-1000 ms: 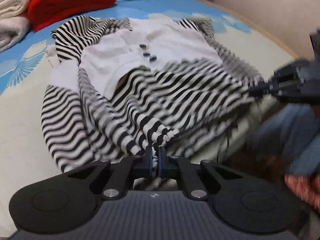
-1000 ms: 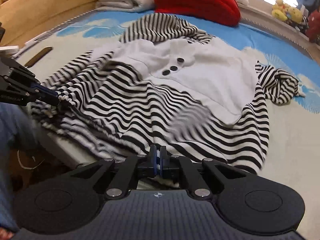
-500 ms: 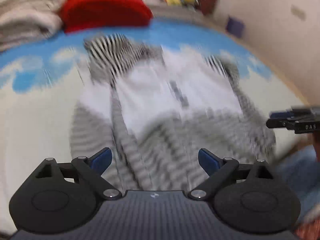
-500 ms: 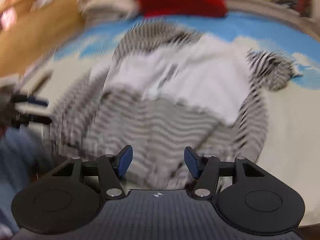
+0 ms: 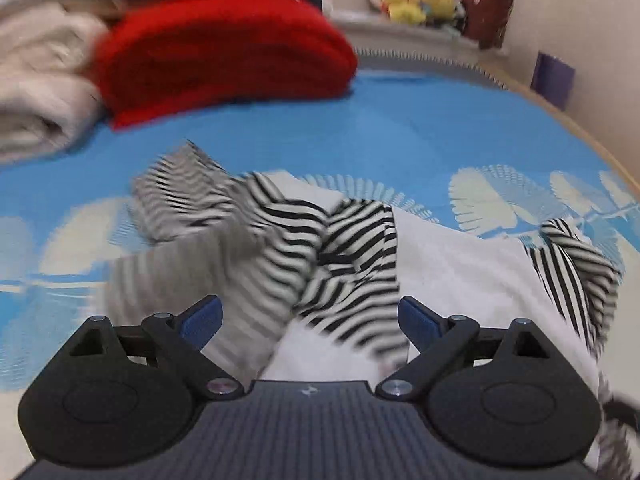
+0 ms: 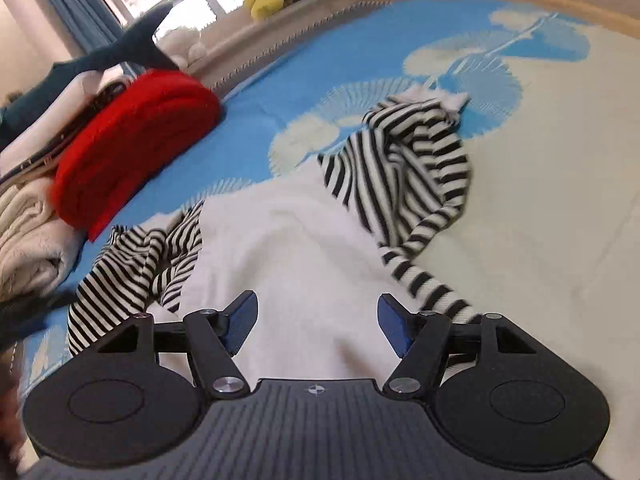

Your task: Fold small clothes

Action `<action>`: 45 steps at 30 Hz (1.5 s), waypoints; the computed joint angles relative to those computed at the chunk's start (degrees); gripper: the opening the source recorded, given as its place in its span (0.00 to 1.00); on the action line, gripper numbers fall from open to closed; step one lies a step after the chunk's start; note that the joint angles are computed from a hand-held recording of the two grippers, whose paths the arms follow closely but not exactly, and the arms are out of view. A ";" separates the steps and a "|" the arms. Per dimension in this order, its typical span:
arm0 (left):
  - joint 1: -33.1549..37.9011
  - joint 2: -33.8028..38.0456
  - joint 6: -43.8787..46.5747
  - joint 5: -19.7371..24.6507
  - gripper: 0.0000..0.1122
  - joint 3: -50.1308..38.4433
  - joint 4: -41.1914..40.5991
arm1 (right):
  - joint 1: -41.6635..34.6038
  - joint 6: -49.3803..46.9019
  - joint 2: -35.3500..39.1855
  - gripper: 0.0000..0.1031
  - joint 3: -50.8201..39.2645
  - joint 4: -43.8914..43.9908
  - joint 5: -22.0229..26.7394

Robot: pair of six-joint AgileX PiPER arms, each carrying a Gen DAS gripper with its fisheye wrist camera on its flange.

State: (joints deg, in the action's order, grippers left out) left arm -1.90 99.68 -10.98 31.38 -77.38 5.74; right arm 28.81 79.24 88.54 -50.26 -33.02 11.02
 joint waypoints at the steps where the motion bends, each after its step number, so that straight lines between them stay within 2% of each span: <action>1: 0.11 4.54 -0.42 1.39 0.83 -4.78 -0.77 | 0.24 -1.07 1.01 0.66 -1.45 0.83 0.18; 4: 0.35 14.26 -4.35 3.05 0.82 -14.90 -0.08 | 2.31 5.43 2.85 0.66 -4.60 -7.23 1.23; 6: 1.10 20.52 -5.31 5.98 0.81 -22.30 -0.76 | 3.72 2.66 3.49 0.66 -5.89 -6.03 1.35; 7: 1.74 23.74 -4.48 8.76 0.67 -26.70 -2.08 | 4.01 -0.37 3.84 0.66 -6.40 -3.24 0.98; 8: 2.80 26.50 -1.50 11.93 0.25 -30.70 -4.89 | 4.25 -3.21 4.45 0.66 -6.97 -0.89 0.35; 9: 4.19 27.99 1.20 14.06 0.02 -32.63 -7.73 | 4.87 -4.04 5.14 0.66 -7.51 -0.85 0.14; 10: 6.38 27.65 4.26 14.96 0.01 -32.27 -12.80 | 5.72 -2.82 5.75 0.66 -8.07 -3.09 0.53; 11: 9.35 25.22 7.70 14.04 0.01 -29.61 -18.53 | 6.86 0.18 6.38 0.66 -8.77 -7.62 1.87; 12: 12.25 21.53 13.25 10.96 0.01 -24.69 -24.25 | 8.19 4.74 6.70 0.66 -9.29 -13.35 3.88; 14: 19.09 13.53 22.00 7.73 0.01 -16.41 -29.46 | 10.28 12.59 6.85 0.66 -9.32 -23.75 6.69; 15: 24.04 10.25 26.98 7.74 0.01 -13.38 -33.18 | 10.95 16.07 6.70 0.66 -9.03 -28.12 7.56; 17: 35.50 6.39 31.13 9.44 0.01 -10.54 -36.26 | 11.41 21.15 6.28 0.66 -8.09 -33.50 8.15; 18: 40.61 5.44 32.05 10.51 0.01 -10.07 -35.59 | 11.33 21.61 6.00 0.66 -7.93 -33.37 8.14; 20: 49.46 5.72 29.37 8.62 0.01 -9.90 -29.07 | 10.56 20.36 5.77 0.66 -7.74 -30.56 6.89; 22: 56.95 9.58 25.44 10.16 0.01 -13.09 -22.46 | 9.80 18.71 5.70 0.66 -7.72 -26.23 5.53; 25: 64.36 14.75 24.38 12.13 0.01 -15.83 -22.26 | 9.89 17.77 6.63 0.66 -8.17 -22.81 5.16; 27: 67.55 16.70 26.59 13.37 0.02 -15.97 -25.37 | 10.29 15.74 7.44 0.66 -8.76 -20.89 5.60; 28: 68.09 16.75 26.73 12.70 0.10 -15.02 -25.59 | 10.52 15.37 7.72 0.66 -8.85 -20.71 5.88; 29: 68.13 16.73 25.27 11.45 0.26 -14.05 -24.71 | 10.68 14.89 8.04 0.66 -9.02 -20.41 6.20; 30: 67.73 15.90 22.28 10.15 0.38 -12.79 -22.70 | 10.76 13.84 8.42 0.66 -9.22 -19.45 6.44; 31: 67.30 15.18 19.15 7.94 0.57 -11.53 -20.46 | 10.62 11.91 8.74 0.66 -9.40 -17.58 6.42; 32: 66.39 14.79 16.63 6.40 0.69 -11.12 -18.48 | 10.47 10.69 8.94 0.66 -9.48 -16.22 6.34; 34: 65.25 13.71 14.16 3.89 0.79 -10.05 -13.20 | 9.95 7.19 9.50 0.66 -9.84 -11.95 6.24; 38: 61.45 9.60 11.24 -0.81 0.81 -5.56 -1.06 | 9.02 -0.70 10.50 0.66 -10.76 -4.00 5.63; 39: 59.87 8.38 8.65 -1.22 0.81 -4.09 4.54 | 9.08 -1.68 10.75 0.66 -11.04 -3.30 5.77; 41: 57.10 5.67 5.35 -0.17 0.89 -1.54 13.43 | 9.37 -3.05 11.05 0.66 -11.46 -2.38 6.19; 43: 55.13 2.39 0.25 -2.18 0.91 2.56 21.27 | 9.52 -4.85 11.26 0.66 -11.70 -0.81 6.29; 45: 53.44 -0.27 -8.59 -4.80 0.91 6.38 31.50 | 9.59 -8.03 11.41 0.66 -11.98 2.23 6.41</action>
State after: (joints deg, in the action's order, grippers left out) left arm 51.54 99.41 -19.57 26.58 -71.00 37.25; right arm 38.41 71.21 99.95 -62.24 -30.79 17.43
